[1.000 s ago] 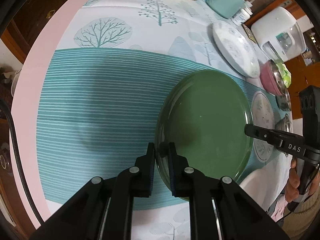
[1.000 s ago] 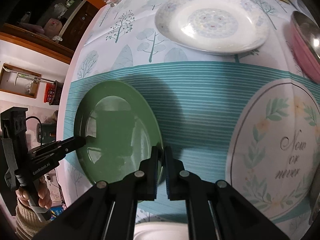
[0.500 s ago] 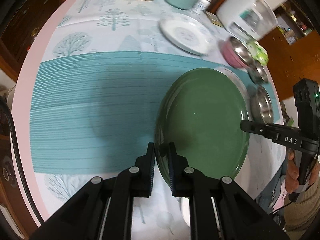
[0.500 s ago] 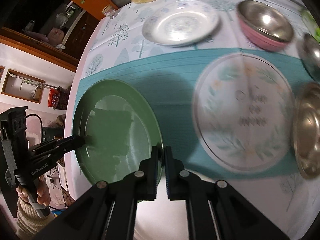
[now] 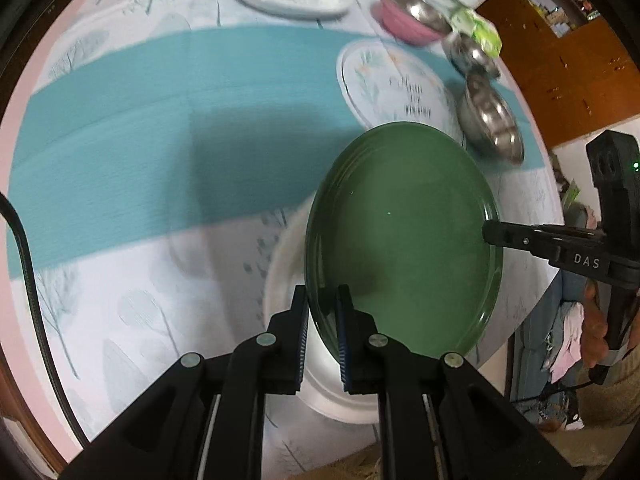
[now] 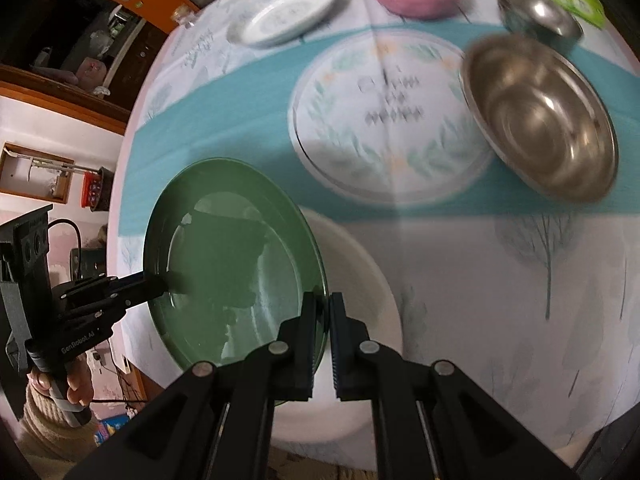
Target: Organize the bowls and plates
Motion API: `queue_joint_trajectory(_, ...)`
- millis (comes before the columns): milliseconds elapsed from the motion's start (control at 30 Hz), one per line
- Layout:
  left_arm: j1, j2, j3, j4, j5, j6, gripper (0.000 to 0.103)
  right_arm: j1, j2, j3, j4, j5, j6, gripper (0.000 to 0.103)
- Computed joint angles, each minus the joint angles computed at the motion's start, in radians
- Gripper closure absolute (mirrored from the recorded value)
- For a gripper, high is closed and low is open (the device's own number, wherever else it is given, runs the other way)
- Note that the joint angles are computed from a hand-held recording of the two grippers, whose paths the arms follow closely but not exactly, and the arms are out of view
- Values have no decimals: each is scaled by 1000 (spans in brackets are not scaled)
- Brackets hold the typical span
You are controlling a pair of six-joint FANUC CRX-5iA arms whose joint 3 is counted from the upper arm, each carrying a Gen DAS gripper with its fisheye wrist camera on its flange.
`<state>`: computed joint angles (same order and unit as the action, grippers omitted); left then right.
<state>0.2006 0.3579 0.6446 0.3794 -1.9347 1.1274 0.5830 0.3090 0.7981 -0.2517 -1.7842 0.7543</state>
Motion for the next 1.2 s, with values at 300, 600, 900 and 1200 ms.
queue_joint_trajectory(300, -21, -92, -154, -80, 3, 30, 93, 18, -60, -127, -28, -10, 28, 97)
queue_joint_trajectory(600, -40, -109, -180, -108, 48, 62, 93, 1, -61, -153, -50, 6, 43, 96)
queue_joint_trajectory(900, -59, -105, -179, -134, 53, 84, 91, -6, -62, -168, -71, 6, 75, 96)
queue_joint_trajectory(1200, -65, -102, -193, -116, 70, 99, 81, 0, -62, -171, -63, 11, 70, 95)
